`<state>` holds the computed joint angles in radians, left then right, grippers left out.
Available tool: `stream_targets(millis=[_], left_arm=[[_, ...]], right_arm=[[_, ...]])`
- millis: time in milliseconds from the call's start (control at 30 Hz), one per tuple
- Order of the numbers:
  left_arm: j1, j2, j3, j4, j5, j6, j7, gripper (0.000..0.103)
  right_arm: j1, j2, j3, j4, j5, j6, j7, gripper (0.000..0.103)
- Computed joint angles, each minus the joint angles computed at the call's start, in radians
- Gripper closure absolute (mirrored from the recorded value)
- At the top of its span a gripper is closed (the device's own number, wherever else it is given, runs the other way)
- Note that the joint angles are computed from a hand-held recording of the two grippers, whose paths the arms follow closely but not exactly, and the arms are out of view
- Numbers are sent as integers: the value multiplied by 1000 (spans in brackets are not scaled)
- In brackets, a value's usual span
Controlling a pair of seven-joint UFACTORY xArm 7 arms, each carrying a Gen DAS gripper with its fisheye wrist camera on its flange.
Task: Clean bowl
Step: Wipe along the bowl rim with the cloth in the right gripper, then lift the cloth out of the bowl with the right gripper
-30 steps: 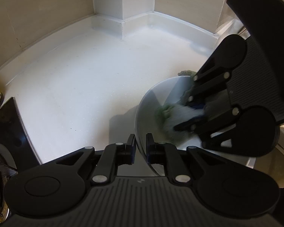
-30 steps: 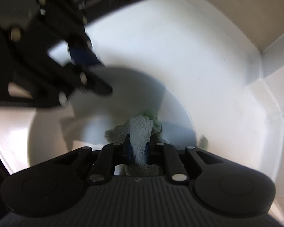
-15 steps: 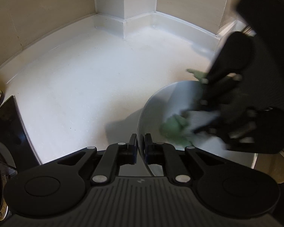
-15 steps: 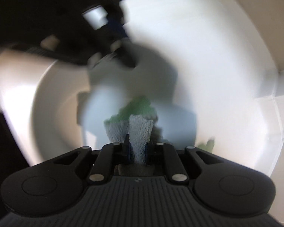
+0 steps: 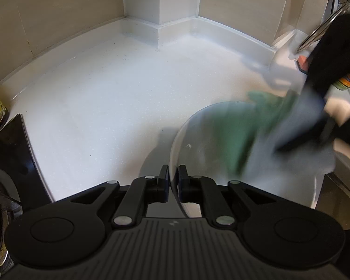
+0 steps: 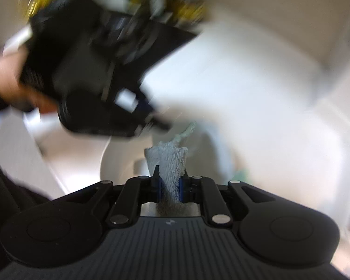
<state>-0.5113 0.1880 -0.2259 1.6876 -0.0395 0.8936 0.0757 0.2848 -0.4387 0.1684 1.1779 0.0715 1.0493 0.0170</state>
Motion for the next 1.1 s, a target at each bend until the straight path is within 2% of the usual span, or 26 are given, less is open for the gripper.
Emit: stream_targets(millis=[267,367,433,533,600,633,700,933,1033,1100], left_arm=[[1,-26,1,-31,7,-11,-1,97],[0,-35,1,-45,13,-23,-28,97],[-4,-34,2,-43,25,-24,-65,97],[-7,-42,2,-55,37,-36,-106,97],[-10,-49,2,-64,48,-42,-137,97],[-11,-51,2,-68,55,-44,-155,97],[-18,-52,2,-65,80,-37,-194,97],[-31,-55,2,-72,141,-43,-302,95],[-41,-55,3,-71,176,-36,-367,94],[-45,-63,1,-75,200,-28,-383,94]], right_arm=[[-74,-99,49,-53,-148,23,131,92],[-123,-135,130,-117,-333,1,160,92],[-120,-129,139,-158,-395,-84,143,92],[-44,-149,34,-225,-270,-233,87,91],[42,-137,-58,-234,-115,-231,-27,88],[73,-129,-89,-228,-54,-209,-89,83],[102,-122,-122,-221,18,-183,-194,81],[122,-139,-210,-176,248,4,-384,80],[93,-161,-220,-217,355,-89,-400,81],[12,-179,-164,-256,334,-208,-311,81]])
